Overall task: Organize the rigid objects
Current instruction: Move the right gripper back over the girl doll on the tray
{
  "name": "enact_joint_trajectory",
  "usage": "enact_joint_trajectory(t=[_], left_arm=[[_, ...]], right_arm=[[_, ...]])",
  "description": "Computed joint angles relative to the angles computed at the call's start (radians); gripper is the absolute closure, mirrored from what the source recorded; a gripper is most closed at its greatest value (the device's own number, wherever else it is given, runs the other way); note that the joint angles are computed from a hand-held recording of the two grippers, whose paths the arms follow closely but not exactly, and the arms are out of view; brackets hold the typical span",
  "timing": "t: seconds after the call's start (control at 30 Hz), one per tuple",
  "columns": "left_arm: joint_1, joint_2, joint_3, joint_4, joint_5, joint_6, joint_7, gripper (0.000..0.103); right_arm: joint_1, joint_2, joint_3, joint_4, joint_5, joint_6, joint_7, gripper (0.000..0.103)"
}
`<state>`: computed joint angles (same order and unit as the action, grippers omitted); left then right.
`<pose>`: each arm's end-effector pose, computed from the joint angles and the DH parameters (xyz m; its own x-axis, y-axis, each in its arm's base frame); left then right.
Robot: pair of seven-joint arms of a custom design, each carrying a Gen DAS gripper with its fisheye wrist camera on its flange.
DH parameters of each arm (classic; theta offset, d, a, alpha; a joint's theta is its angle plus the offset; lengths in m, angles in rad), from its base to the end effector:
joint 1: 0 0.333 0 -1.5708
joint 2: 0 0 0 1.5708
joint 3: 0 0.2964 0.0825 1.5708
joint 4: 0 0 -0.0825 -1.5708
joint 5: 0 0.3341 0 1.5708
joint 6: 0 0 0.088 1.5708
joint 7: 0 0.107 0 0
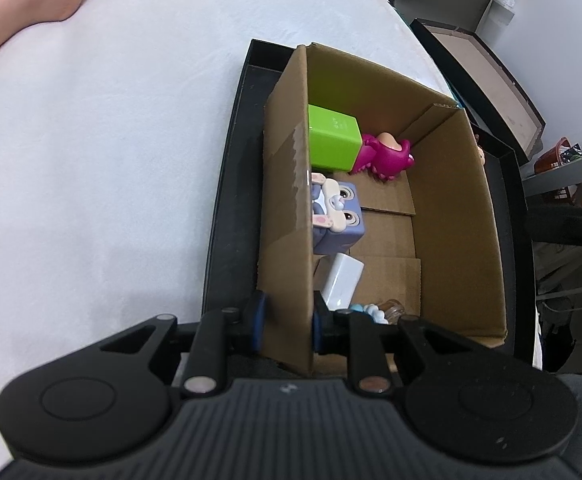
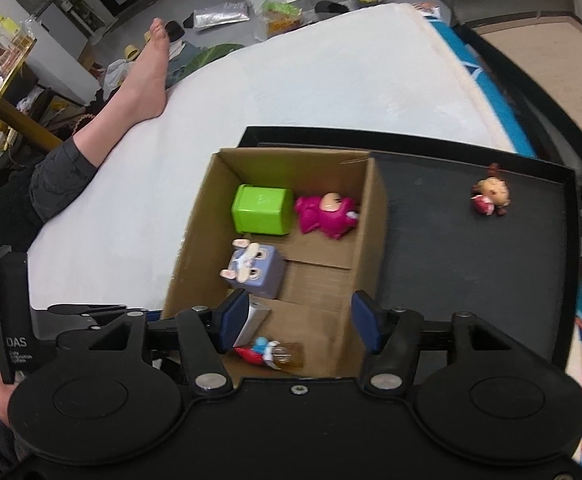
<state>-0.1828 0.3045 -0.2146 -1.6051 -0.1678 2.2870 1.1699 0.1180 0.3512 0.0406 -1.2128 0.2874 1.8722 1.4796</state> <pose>0.5860 -0.2323 0.4951 0.0608 -0.9374 0.3428 -0.9580 -0.1513 -0.2437 0.6188 0.1155 0.5960 0.2368 -0.9335 -0.2692 -0.9373 -0.1467 -0.3160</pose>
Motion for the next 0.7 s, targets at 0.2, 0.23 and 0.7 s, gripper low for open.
enact_joint_trajectory(t=[0.2, 0.23, 0.7], left_arm=[[-0.006, 0.008, 0.002, 0.012, 0.014, -0.011, -0.009, 0.081], [-0.007, 0.01, 0.003, 0.014, 0.016, -0.014, -0.011, 0.081], [-0.017, 0.015, 0.006, 0.03, 0.048, -0.039, -0.03, 0.081]], right_arm=[[-0.004, -0.065, -0.02, -0.096, -0.043, 0.082, -0.009, 0.021], [-0.008, -0.072, -0.022, -0.106, -0.044, 0.087, -0.012, 0.021], [-0.038, -0.128, -0.058, -0.226, -0.126, 0.127, 0.011, 0.02]])
